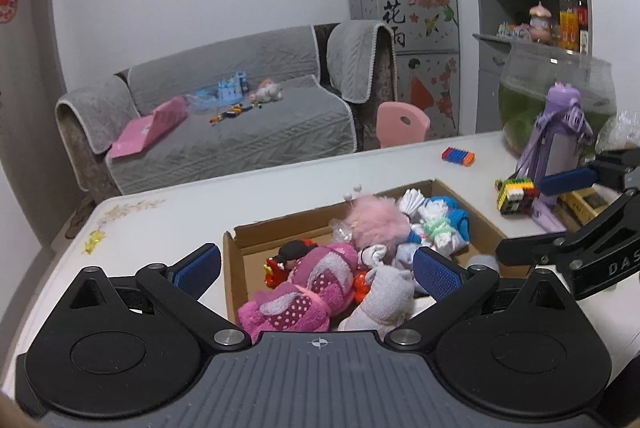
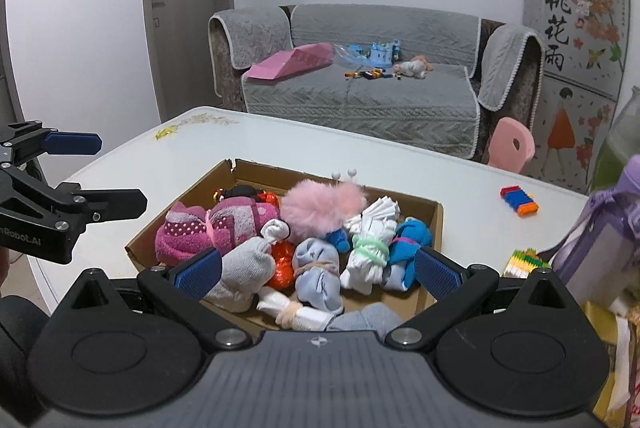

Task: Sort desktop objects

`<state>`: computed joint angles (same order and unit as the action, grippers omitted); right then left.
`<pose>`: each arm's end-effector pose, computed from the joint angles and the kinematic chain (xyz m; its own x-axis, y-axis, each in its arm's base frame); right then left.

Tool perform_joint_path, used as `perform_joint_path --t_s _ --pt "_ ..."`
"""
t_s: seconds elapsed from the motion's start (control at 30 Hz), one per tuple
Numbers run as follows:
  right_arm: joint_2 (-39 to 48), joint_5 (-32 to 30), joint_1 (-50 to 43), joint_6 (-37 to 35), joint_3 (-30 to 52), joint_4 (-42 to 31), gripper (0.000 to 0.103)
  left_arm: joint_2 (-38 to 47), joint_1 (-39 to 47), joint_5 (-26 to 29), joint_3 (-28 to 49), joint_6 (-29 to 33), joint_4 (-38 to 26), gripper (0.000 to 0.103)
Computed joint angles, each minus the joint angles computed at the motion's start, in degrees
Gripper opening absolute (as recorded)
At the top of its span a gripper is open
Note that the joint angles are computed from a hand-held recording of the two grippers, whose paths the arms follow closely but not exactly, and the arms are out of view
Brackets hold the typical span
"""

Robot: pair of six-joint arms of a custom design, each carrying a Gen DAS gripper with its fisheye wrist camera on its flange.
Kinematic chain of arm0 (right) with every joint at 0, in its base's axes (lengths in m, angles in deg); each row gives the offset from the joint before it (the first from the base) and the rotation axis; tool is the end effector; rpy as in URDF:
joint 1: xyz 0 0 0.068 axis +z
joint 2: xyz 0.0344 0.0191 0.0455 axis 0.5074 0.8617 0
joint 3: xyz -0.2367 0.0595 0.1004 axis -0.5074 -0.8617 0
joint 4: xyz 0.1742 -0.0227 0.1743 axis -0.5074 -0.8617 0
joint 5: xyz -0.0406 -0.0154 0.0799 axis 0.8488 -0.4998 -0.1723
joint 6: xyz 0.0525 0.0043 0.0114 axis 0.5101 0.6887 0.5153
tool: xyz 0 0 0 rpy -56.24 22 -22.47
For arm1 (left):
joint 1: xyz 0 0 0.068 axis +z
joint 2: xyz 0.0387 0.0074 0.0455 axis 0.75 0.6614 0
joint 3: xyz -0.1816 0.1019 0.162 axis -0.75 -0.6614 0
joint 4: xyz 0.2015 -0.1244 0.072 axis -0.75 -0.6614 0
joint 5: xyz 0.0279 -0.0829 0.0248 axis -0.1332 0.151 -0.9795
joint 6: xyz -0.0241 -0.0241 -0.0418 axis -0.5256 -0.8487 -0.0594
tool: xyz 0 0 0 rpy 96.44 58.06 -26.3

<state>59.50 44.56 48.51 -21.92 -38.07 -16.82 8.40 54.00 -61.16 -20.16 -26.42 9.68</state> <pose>0.2150 0.0789 0.1219 -0.4667 -0.2868 -0.8366 -0.5556 0.8311 0.0250 0.1764 0.0095 0.2022 -0.4614 0.2352 -0.8555 0.2214 0.9642 0.1457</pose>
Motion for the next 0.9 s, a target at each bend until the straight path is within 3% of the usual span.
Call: perform_joint_path --t_s 0.33,0.5,0.67,0.9 --pt "-1.7 -0.8 -0.2 0.6 -2.0 1.5 0.102 -1.0 -2.9 -5.0 0.3 -2.2 -3.7 0.103" --pt "-1.2 -1.0 -0.1 0.9 -2.4 2.2 0.102 0.6 2.5 3.0 1.7 -4.3 -6.0 0.102" --pt "-0.8 -1.1 0.0 0.9 -3.4 3.0 0.102 -1.7 -0.9 -4.4 -0.7 -6.8 -3.0 0.102" --pt "0.2 -1.1 0.1 1.3 -3.7 3.8 0.102 -2.1 -1.1 -3.9 -1.4 -5.9 -2.7 0.103"
